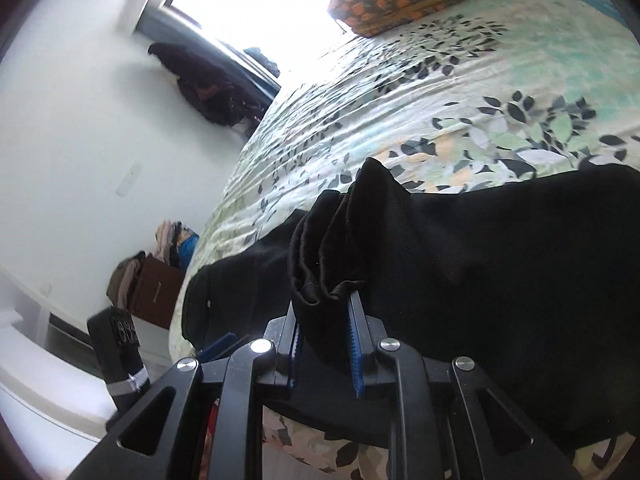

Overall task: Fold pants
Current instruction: 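Lift the held leg end with the right gripper and fold it over, then open the right gripper to release the folded leg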

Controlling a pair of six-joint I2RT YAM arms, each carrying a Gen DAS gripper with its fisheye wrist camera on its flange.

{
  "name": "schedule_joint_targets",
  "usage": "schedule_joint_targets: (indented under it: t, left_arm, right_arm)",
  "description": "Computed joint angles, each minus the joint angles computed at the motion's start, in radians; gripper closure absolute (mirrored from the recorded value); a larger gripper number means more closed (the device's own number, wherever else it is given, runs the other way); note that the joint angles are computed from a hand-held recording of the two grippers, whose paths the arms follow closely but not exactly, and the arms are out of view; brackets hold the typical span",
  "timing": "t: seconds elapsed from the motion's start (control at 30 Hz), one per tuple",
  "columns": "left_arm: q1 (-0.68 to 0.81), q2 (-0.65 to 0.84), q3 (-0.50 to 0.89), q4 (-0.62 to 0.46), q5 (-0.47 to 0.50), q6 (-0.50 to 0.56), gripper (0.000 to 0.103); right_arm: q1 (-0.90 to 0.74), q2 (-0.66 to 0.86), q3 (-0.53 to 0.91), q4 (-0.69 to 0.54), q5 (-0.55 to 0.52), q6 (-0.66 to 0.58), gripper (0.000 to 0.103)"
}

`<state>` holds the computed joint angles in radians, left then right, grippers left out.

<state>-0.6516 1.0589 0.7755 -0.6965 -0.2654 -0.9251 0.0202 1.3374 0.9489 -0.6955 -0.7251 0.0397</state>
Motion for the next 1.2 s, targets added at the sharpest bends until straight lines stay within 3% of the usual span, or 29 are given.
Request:
schedule_joint_targets:
  t: [0.1,0.17,0.23,0.3,0.4,0.53,0.63,0.8,0.97,1.03,1.1,1.13,1.2]
  left_arm:
    - [0.056,-0.038,-0.022,0.000,0.020,-0.018,0.015]
    - [0.060,-0.065,-0.028,-0.020,0.002,-0.026,0.015]
    - [0.067,-0.088,-0.035,-0.029,-0.004,-0.026,0.015]
    - [0.061,-0.093,-0.037,-0.016,-0.005,-0.021,0.015]
    - [-0.001,-0.052,-0.008,0.030,-0.011,0.033,0.015]
    - [-0.151,0.111,0.090,0.095,-0.024,0.157,0.015]
    - [-0.209,0.274,0.180,0.080,-0.032,0.202,0.029]
    - [-0.174,0.362,0.212,0.067,-0.002,0.182,0.033]
    - [-0.138,0.386,0.205,0.089,0.072,0.176,0.039]
    - [-0.144,0.385,0.200,0.096,0.075,0.184,0.051]
    - [-0.134,0.382,0.195,0.102,0.102,0.194,0.080]
    - [-0.126,0.371,0.187,0.111,0.113,0.194,0.087]
    - [-0.123,0.359,0.190,0.097,0.104,0.187,0.090]
  right_arm:
    - [0.135,0.025,-0.069,0.074,0.103,0.030,0.083]
    - [0.207,0.034,-0.108,0.095,0.181,0.014,0.072]
    - [0.239,0.031,-0.114,0.063,0.202,-0.035,0.040]
    - [0.207,-0.007,-0.099,-0.014,0.150,-0.110,0.028]
    - [0.105,-0.088,-0.049,-0.197,0.137,-0.298,0.028]
    - [-0.153,-0.209,-0.010,-0.363,0.137,-0.546,0.017]
    - [-0.394,-0.211,0.003,-0.427,0.104,-0.694,0.017]
    - [-0.554,-0.140,0.037,-0.392,0.066,-0.688,0.017]
    - [-0.562,-0.103,0.055,-0.362,0.068,-0.661,0.017]
    - [-0.557,-0.096,0.052,-0.360,0.065,-0.646,0.017]
    - [-0.553,-0.096,0.052,-0.351,0.062,-0.630,0.017]
    - [-0.548,-0.101,0.049,-0.341,0.062,-0.619,0.017]
    - [-0.542,-0.106,0.045,-0.322,0.062,-0.604,0.017]
